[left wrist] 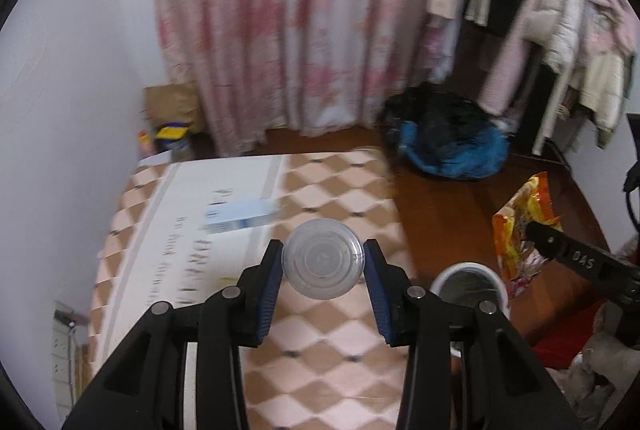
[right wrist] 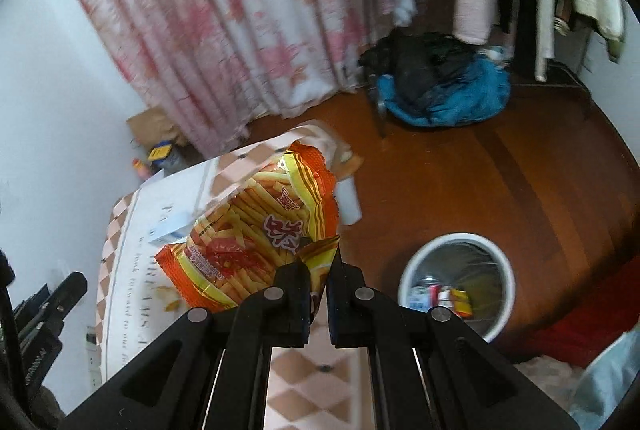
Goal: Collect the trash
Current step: 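Carry the lid and snack bag over the white bin and open both tools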
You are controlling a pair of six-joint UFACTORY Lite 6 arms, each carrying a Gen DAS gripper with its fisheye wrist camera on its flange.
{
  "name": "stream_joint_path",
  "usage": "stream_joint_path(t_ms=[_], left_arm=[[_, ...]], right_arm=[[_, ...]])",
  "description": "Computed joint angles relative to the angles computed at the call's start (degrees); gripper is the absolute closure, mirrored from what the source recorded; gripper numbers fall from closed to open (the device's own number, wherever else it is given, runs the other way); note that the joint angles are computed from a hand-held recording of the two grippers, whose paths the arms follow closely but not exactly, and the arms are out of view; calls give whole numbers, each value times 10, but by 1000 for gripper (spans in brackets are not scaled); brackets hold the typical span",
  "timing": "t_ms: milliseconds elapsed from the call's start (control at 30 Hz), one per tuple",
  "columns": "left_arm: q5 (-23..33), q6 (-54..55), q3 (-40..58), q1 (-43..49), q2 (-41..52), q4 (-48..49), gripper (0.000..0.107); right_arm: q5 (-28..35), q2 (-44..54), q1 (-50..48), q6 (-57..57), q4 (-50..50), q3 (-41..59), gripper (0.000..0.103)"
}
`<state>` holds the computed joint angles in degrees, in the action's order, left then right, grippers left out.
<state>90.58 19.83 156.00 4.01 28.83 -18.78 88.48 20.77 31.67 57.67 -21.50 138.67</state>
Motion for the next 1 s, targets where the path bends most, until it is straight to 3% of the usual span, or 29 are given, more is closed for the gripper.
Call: stream_joint_path(t_ms=[100, 233, 367, 500, 767, 900, 1000], left_arm=[[-70, -30, -162, -95, -99, 31, 70], [-147, -97, -312, -235, -164, 82, 70], [-202, -159, -403, -345, -176, 120, 70], [-263, -214, -473, -443, -149, 154, 70], [-322, -239, -495, -515, -19, 166, 70], [-318, -221, -460, -514, 59, 131, 70], [-281, -210, -390, -500, 135, 84, 70]], right_arm=[[-18, -148, -53, -3, 17, -180, 97], [-94, -331, -157, -48, 55, -417, 97], [-143, -451, -339, -181, 147, -587, 97], [-188, -508, -537, -360, 247, -724, 97], [-317, -465, -754, -592, 354, -936, 97], [-395, -382, -794, -660, 393, -995, 97], [-444, -315, -809, -690, 415, -1011, 97]])
